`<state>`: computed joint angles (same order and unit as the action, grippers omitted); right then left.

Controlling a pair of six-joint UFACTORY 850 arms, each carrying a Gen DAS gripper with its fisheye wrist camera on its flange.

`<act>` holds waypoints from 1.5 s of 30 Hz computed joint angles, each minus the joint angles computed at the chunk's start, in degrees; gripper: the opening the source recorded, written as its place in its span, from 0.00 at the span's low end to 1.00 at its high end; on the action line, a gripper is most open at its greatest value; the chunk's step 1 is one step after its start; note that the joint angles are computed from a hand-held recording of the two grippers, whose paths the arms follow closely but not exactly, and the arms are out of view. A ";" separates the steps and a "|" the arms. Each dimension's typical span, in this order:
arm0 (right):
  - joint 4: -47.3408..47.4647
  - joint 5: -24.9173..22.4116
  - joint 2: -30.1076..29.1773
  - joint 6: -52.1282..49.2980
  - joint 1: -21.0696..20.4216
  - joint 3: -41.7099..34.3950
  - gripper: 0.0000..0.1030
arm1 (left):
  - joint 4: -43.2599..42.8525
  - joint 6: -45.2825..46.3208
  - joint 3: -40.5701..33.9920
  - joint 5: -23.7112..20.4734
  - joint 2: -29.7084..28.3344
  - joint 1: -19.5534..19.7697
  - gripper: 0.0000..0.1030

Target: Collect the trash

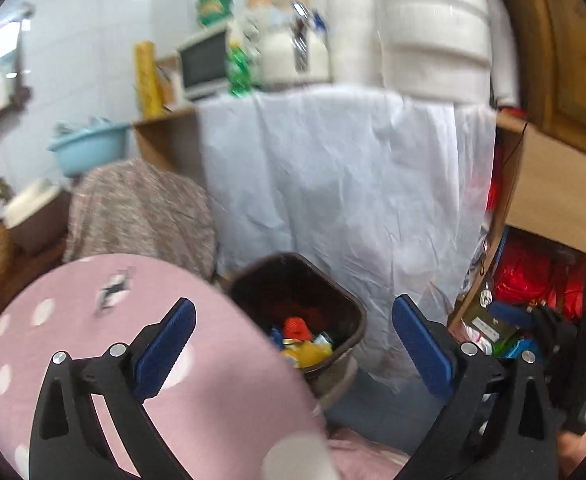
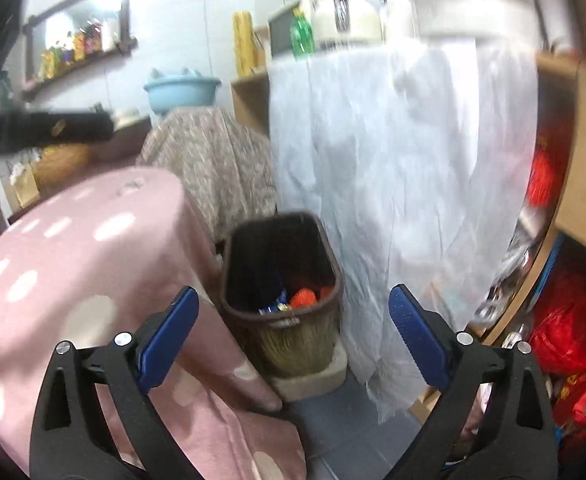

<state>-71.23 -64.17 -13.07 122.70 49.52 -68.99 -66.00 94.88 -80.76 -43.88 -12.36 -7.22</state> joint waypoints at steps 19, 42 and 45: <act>-7.04 -13.83 -12.63 -10.31 14.95 -19.78 0.94 | -32.32 25.69 25.45 3.83 18.85 20.52 0.95; -13.70 -10.42 -11.69 -6.09 18.45 -19.64 0.94 | -28.52 21.28 29.43 -5.00 21.78 29.33 0.95; -13.51 -10.40 -11.62 -6.40 18.37 -19.58 0.94 | -28.60 21.58 29.56 -5.12 21.83 29.51 0.95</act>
<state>-84.75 -74.57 -24.69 116.30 67.89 -88.57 -94.59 116.46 -51.20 -49.00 9.48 22.29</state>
